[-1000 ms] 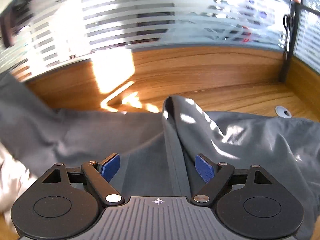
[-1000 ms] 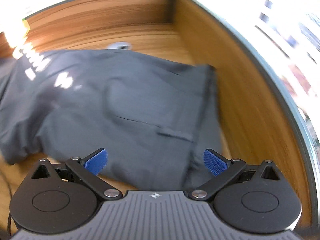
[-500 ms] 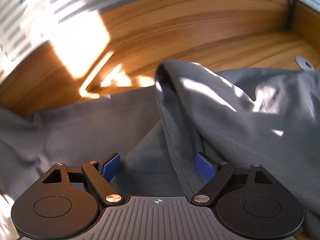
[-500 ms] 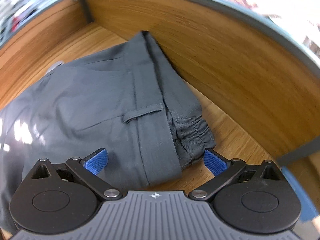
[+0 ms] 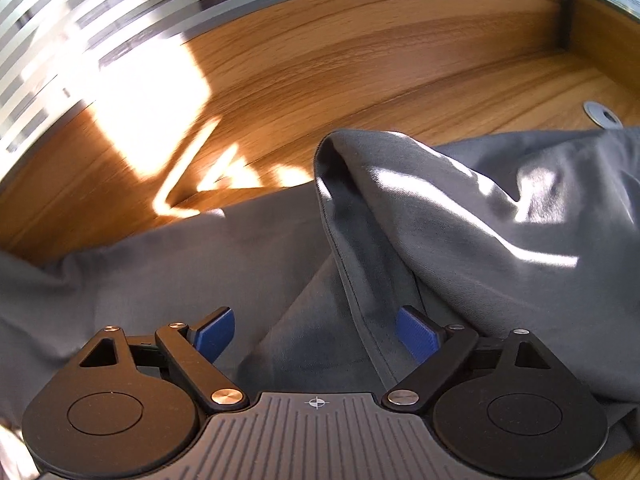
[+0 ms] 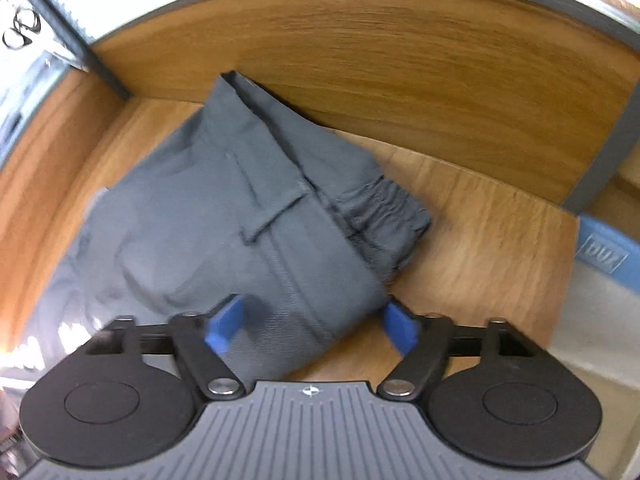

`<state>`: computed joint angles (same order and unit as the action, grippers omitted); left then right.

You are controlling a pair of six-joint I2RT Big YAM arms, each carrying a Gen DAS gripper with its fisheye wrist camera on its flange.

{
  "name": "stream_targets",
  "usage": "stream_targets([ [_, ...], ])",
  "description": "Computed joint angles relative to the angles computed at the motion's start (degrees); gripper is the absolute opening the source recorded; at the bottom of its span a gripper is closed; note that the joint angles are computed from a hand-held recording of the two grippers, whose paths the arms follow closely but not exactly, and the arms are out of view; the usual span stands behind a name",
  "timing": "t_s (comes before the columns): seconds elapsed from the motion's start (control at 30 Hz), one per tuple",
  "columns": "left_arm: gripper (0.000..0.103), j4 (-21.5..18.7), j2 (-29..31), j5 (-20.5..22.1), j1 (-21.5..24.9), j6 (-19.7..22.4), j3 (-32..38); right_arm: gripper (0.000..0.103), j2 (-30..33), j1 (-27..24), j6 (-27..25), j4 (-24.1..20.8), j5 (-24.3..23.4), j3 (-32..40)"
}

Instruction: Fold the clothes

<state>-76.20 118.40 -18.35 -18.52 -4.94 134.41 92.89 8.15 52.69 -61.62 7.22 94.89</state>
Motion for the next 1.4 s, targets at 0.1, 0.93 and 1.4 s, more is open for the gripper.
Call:
stream_targets([
  [0.1, 0.074, -1.9, 0.4, 1.2, -0.2, 0.4, 1.4, 0.04, 0.5, 0.9, 3.4, -0.4, 3.9, 0.3],
  [0.93, 0.07, -10.3, -21.2, -4.0, -15.8, -41.1, -27.5, 0.028, 3.9, -4.5, -15.6, 0.1, 2.9, 3.8],
  [1.4, 0.07, -10.1, -28.4, -10.3, -17.0, -53.2, -29.7, 0.047, 5.1, -5.6, -28.0, -4.4, -3.3, 7.9],
])
